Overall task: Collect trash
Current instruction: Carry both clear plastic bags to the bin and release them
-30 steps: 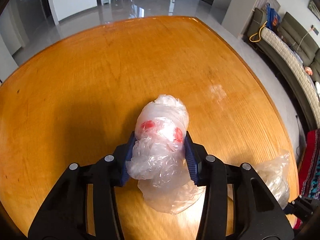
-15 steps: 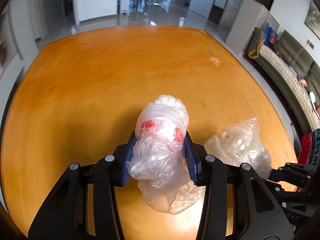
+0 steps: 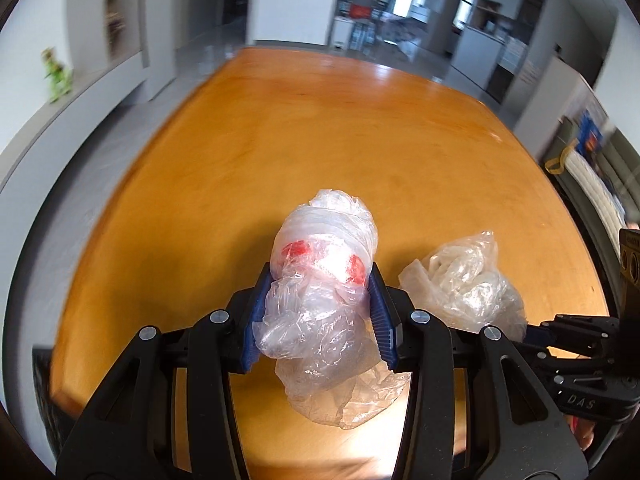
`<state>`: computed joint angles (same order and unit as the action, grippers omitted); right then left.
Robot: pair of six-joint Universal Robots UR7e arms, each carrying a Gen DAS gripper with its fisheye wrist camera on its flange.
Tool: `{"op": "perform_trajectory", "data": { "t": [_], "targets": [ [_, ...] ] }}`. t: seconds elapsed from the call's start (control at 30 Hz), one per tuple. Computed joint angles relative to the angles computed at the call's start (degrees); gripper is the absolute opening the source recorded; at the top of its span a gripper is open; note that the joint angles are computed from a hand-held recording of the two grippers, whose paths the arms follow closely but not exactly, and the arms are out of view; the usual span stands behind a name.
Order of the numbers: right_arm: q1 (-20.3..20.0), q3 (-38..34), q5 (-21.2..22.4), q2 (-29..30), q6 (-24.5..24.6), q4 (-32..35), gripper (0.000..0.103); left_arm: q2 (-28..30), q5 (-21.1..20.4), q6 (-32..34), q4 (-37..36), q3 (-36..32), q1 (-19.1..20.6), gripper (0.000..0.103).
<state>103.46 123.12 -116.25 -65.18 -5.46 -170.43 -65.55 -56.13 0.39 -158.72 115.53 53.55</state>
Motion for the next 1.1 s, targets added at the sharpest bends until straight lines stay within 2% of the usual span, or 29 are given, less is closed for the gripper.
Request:
{"op": "perform_trajectory", "data": {
  "t": [0.27, 0.57, 0.63, 0.8, 0.9, 0.97, 1.0, 1.03, 1.07, 1.1],
  "targets": [
    [6.1, -4.9, 3.4, 7.2, -2.1, 5.4, 0.025, -13.0, 5.4, -4.6, -1.6, 9.0, 3.7, 0.044],
    [13.9, -14.3, 8.1, 19.2, -7.0, 14.1, 0.025, -30.6, 15.1, -14.1, 0.7, 19.3, 8.0, 0.045],
    [14.9, -17.8, 9.1, 22.6, -8.4, 16.5, 0.025, -34.7, 17.1, -15.7, 2.0, 20.7, 10.1, 0.045],
    [17.3, -25.0, 9.8, 30.1, -9.5, 20.2, 0.025, -39.3, 22.0, -21.7, 5.8, 22.3, 13.0, 0.046],
    [17.9, -29.5, 10.6, 33.6, -10.2, 22.5, 0.026, -41.2, 22.9, -23.4, 7.1, 22.5, 15.6, 0.046],
    [18.6, -31.7, 10.4, 35.4, -12.7, 23.5, 0.037, -41.7, 23.8, -24.5, 8.1, 22.6, 16.3, 0.047],
    [18.8, -32.0, 8.9, 35.8, -13.4, 23.0, 0.055, -42.1, 24.7, -26.2, 9.9, 22.3, 16.5, 0.058],
    [19.6, -31.7, 6.9, 36.5, -13.2, 20.6, 0.065, -43.0, 25.3, -27.5, 11.1, 22.5, 16.6, 0.07],
    [19.9, -31.6, 6.0, 37.0, -13.3, 17.9, 0.065, -43.4, 26.6, -30.6, 13.4, 22.2, 16.2, 0.098],
    [19.7, -31.1, 6.7, 36.6, -13.2, 17.5, 0.065, -44.0, 28.9, -34.3, 16.2, 22.2, 15.4, 0.097]
  ]
}}
